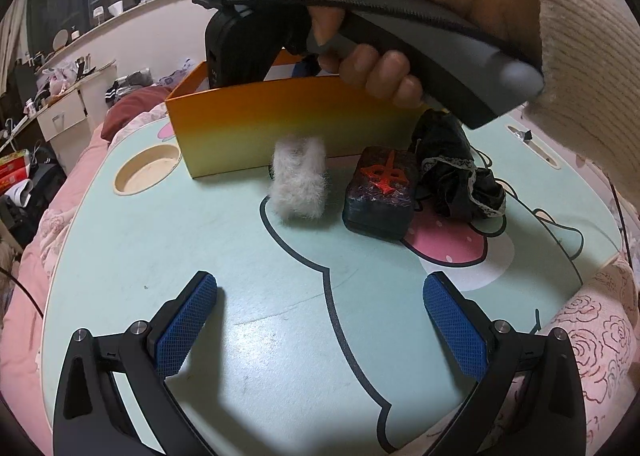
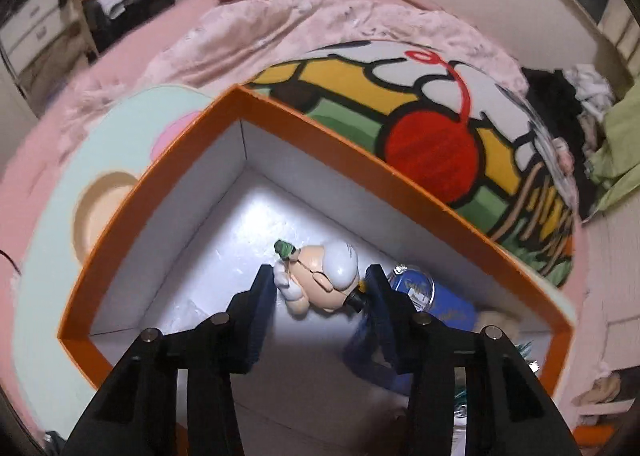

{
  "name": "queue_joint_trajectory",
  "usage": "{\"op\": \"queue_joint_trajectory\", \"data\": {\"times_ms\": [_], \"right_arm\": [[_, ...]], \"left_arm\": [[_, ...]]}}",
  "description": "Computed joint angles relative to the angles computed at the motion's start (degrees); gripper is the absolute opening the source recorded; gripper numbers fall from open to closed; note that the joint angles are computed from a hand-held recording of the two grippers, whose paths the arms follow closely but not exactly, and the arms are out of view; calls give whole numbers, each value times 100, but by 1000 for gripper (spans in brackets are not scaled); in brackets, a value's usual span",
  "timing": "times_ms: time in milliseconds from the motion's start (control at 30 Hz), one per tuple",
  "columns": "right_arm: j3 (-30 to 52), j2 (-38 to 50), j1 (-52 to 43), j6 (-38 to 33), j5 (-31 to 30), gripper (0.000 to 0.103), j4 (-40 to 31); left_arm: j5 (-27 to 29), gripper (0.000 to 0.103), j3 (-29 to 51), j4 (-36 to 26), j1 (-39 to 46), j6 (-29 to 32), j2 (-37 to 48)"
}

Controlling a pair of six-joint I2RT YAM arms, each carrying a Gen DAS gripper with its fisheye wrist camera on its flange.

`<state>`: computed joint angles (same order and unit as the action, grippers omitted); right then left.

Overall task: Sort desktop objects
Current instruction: 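Grasp the white-headed cartoon figurine with right gripper, place beside fluffy ball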

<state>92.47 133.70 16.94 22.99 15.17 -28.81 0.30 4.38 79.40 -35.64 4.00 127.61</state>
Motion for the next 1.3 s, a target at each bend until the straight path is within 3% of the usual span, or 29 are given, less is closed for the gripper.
{"op": "queue_joint_trajectory", "data": {"times_ms": [33, 133, 233, 367, 433, 467, 500, 600, 733, 900, 933, 1000, 1100, 1200, 1300], "right_arm": [[-216, -79, -29, -172, -53, 40, 298], [-559, -253, -86, -45, -224, 39, 653], [-1621, -967, -162, -82, -351, 39, 1854], [-3434, -2639, -105, 25, -490, 39, 3247], [-4261, -3571, 118, -71, -378, 39, 3565], [-4772, -4130, 383, 445, -247, 39, 3567], [-4994, -4401, 360, 138, -422, 39, 3637], [-5411, -4530, 741, 523, -447, 39, 3721], [-5592, -3757, 899, 751, -449, 39, 4192], [-6037, -3278, 672, 954, -683, 40, 5434], [-6196, -3302, 684, 1007, -633, 43, 5739], [-6609, -3493, 773, 1232, -538, 59, 6261], [-7163, -3862, 1277, 1538, 273, 63, 6602], [-7500, -4077, 2058, 2214, 1441, 63, 6175], [-7817, -3954, 2880, 3013, 2097, 64, 5920]], "left_arm": [[-29, 103, 7, -6, -31, -13, 0], [-39, 103, 2, 23, -22, -16, 12], [-23, 103, 10, 46, 6, -8, 34], [-35, 103, 3, 54, 13, -22, 32], [-59, 103, 6, 53, -2, -41, 33], [-57, 103, 6, 49, 6, -40, 29], [-61, 103, 2, 49, 15, -43, 28], [-97, 103, 8, 33, -9, -69, 19], [-111, 103, -2, 61, -9, -89, 34], [-159, 103, 1, 47, -27, -128, 23], [-165, 103, 2, 44, -31, -134, 22], [-178, 103, -1, 50, -35, -148, 24], [-275, 103, 5, 28, -84, -234, 12], [-280, 103, -1, 39, -71, -239, 16], [-297, 103, -2, 39, -71, -254, 15]]}}
